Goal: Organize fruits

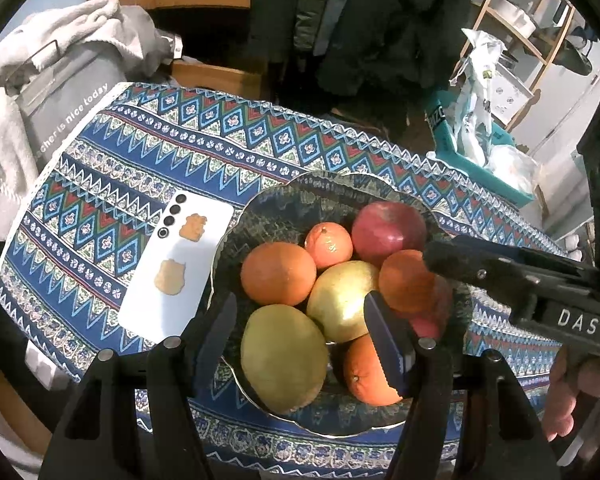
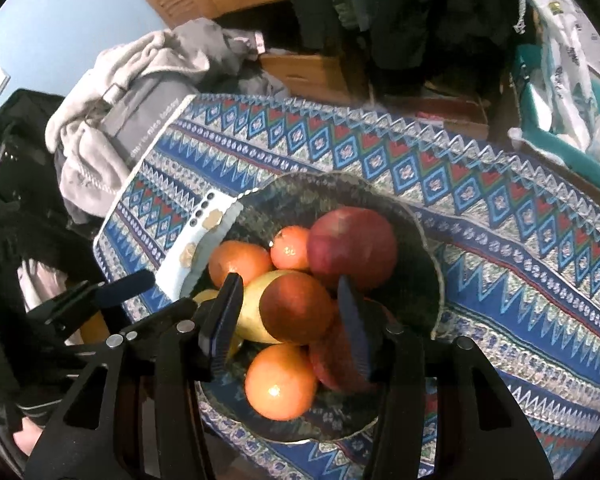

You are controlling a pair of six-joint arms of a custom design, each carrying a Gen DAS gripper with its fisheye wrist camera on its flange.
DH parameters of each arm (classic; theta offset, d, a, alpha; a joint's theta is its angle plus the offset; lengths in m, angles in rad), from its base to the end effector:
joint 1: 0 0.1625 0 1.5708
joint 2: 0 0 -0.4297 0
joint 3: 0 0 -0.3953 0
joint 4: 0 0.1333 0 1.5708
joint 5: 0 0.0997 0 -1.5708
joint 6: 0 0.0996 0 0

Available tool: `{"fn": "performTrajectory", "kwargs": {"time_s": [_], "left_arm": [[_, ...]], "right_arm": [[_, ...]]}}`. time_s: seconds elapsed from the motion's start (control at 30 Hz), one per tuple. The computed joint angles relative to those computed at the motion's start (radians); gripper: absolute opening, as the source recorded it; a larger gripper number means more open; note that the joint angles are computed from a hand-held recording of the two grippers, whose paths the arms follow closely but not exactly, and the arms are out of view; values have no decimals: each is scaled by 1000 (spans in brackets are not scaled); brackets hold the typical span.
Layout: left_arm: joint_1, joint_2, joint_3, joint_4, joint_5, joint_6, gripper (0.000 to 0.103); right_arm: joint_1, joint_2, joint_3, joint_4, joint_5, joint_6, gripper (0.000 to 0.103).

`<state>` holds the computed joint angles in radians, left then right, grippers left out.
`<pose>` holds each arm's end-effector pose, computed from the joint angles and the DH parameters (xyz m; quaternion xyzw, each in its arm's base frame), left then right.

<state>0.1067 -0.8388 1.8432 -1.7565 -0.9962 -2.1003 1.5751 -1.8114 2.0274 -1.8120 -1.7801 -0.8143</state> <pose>-0.4835 -0.2403 0.0186 -0.1680 0.8709 -0.3343 0.3187 0.1143 -0.3854 0.4002 0.3946 -0.9128 -0.0296 0.1009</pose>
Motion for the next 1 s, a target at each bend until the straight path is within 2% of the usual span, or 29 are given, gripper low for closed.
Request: {"fn": "performTrajectory", "kwargs": {"time_s": [0.13, 0.2, 0.3, 0.67, 0.73, 1.0], "left_arm": [[-10, 4, -39, 56, 17, -2, 69], [-15, 7, -59, 89, 26, -3, 76], [-28, 17, -98, 155, 46, -7, 78], [-55, 31, -182, 219, 89, 18, 82], [-64, 38, -207, 243, 105, 20, 87], [-86, 83, -323, 379, 158, 20, 88]], "right_arm": [[4, -9, -27, -4, 14, 16, 54], [11, -17, -42, -12, 12, 12, 58], [17, -29, -66, -21, 18, 14, 61], [39, -94, -135, -31, 37, 0, 76], [38, -105, -149, -23, 43, -1, 77], [35, -148, -200, -16, 57, -28, 80]]}}
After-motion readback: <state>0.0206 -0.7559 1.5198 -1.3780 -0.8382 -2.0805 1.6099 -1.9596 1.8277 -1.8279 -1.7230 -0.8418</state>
